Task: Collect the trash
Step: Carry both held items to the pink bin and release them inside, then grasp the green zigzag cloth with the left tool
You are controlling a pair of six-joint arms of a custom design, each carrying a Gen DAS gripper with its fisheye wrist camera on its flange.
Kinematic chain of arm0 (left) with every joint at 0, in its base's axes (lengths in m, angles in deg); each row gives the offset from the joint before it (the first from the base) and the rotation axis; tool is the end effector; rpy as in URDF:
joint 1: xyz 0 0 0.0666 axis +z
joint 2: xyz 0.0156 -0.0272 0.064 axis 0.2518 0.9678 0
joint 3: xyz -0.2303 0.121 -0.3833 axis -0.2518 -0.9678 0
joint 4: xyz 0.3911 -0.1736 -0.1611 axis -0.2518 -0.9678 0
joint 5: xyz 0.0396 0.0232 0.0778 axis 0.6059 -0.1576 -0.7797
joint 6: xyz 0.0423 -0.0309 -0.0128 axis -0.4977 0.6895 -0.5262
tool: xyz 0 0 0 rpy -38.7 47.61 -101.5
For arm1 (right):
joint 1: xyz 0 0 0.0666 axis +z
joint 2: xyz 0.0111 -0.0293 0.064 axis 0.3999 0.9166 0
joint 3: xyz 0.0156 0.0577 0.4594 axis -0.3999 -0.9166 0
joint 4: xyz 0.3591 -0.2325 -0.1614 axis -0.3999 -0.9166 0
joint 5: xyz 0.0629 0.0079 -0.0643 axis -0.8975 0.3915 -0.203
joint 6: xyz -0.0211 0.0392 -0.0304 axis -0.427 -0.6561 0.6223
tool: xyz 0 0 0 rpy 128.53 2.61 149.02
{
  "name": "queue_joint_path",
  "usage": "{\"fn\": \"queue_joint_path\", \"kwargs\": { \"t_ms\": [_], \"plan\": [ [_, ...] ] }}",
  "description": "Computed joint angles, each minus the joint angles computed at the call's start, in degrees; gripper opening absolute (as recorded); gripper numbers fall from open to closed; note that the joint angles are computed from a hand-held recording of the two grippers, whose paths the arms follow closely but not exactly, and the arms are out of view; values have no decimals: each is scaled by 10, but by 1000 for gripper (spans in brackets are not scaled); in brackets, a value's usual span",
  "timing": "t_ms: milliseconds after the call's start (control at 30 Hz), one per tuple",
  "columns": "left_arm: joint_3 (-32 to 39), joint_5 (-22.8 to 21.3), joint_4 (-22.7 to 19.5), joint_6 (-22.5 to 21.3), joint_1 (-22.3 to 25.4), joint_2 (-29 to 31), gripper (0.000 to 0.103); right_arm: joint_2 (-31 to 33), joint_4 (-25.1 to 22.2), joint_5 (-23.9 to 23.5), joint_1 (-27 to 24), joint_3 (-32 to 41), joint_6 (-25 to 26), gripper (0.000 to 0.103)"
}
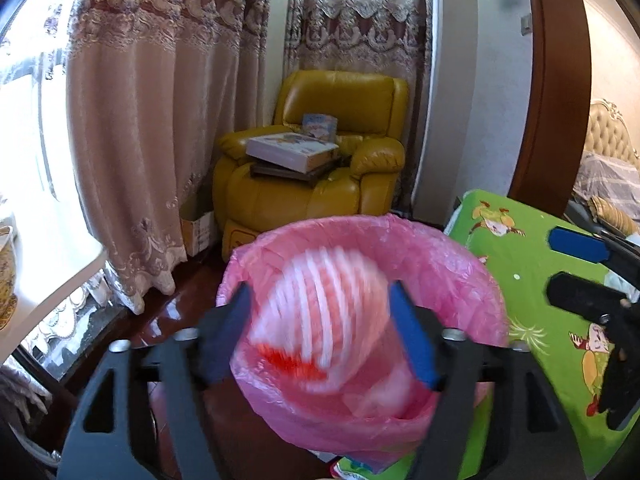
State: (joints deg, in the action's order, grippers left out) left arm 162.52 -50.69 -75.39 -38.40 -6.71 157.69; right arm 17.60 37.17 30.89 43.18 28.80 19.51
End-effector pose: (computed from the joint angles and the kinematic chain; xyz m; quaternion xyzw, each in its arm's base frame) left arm 0.5971 -0.2214 0.3994 -0.0268 0.8660 -0.0199 0.4989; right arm 0.6471 0.2428 0.4410 -0.2852 0.8084 0.1976 0.4755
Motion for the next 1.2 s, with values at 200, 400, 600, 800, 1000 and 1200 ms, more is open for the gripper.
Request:
{"fn": "queue_joint_path", "kwargs": {
  "t_ms": [200, 400, 600, 800, 1000, 1200],
  "plan": [
    [-19, -18, 27, 6, -16, -20, 91, -54, 22, 14, -19, -58, -4, 73],
    [-23, -16, 38, 12, -53, -28, 92, -130, 37, 47, -52, -141, -19, 73],
    [6, 21, 36, -7, -109, -3, 93, -201, 28, 88, -114, -215, -52, 74],
    [61, 96, 8, -25, -164, 45, 93, -262, 27, 121, -195, -286, -83, 74],
    [111, 157, -20, -52, -213, 91, 93, -310, 34, 125, -281, -341, -102, 74],
    [161, 202, -57, -86, -253, 135, 93, -344, 42, 142, -322, -376, -78, 74]
  ]
}}
